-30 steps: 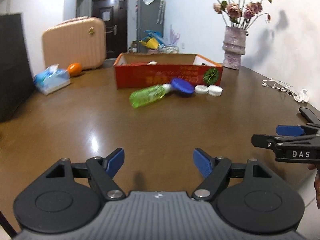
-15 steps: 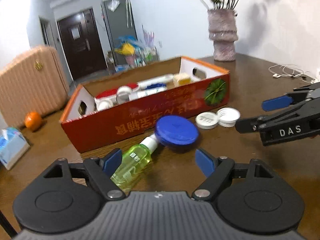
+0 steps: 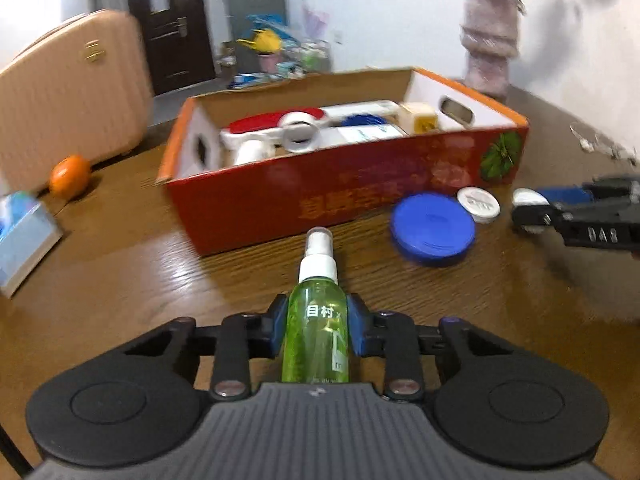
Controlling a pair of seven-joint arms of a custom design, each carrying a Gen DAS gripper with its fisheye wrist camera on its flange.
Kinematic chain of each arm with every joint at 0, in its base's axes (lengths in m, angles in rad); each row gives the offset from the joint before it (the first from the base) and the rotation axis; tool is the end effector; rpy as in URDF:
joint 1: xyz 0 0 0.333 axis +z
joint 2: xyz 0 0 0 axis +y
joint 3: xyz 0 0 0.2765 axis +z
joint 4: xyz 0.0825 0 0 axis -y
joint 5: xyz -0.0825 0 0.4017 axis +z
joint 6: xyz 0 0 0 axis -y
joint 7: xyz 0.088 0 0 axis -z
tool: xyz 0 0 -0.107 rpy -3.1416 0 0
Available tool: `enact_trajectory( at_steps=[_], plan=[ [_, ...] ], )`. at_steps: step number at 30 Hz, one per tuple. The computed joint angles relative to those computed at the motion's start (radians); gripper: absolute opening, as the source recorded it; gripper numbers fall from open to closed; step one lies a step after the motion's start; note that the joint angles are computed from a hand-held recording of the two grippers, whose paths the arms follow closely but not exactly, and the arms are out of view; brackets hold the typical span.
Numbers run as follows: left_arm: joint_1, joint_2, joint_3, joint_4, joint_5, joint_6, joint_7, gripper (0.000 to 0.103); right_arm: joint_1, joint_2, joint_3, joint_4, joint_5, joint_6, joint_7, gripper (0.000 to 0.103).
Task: Organize rigid objects
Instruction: 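Grasp the green spray bottle with the left tool while the right tool grasps a white cap, then carry spray bottle and white cap into the box and open both tools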
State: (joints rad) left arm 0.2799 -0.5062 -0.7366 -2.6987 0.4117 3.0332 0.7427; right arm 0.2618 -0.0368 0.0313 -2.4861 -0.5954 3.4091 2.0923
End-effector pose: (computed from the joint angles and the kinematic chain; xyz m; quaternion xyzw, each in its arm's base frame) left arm 0.4048 -0.2158 0.3716 -0.6216 0.6764 -0.2646 0.2934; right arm 0.4750 0.2097 0.3540 -0.7521 0.4856 -0.2208 0.3870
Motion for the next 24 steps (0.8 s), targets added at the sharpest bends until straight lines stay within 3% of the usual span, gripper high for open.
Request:
enact_trajectory(
  at_steps=[7,15,20,24],
  plan=[
    [-0.197,-0.332,0.071,-0.192,-0.148,-0.054,-0.117,0.031,0.055,-0.171,-0.031,-0.153,-0.045,0.021,0.043,0.039],
    [-0.383,-0.549,0.107,-0.292,-0.204,-0.157,-0.132,0.031,0.092,-0.407,-0.001,-0.353,0.054,0.01,-0.01,0.039],
    [-0.438,-0.617,0.113,-0.319,-0.203,-0.185,-0.137,0.031,0.11,-0.505,0.008,-0.424,0.111,-0.013,-0.042,0.039],
    [-0.415,-0.61,0.114,-0.306,-0.191,-0.167,-0.13,0.031,0.109,-0.526,0.016,-0.431,0.145,-0.021,-0.072,0.039]
  ],
)
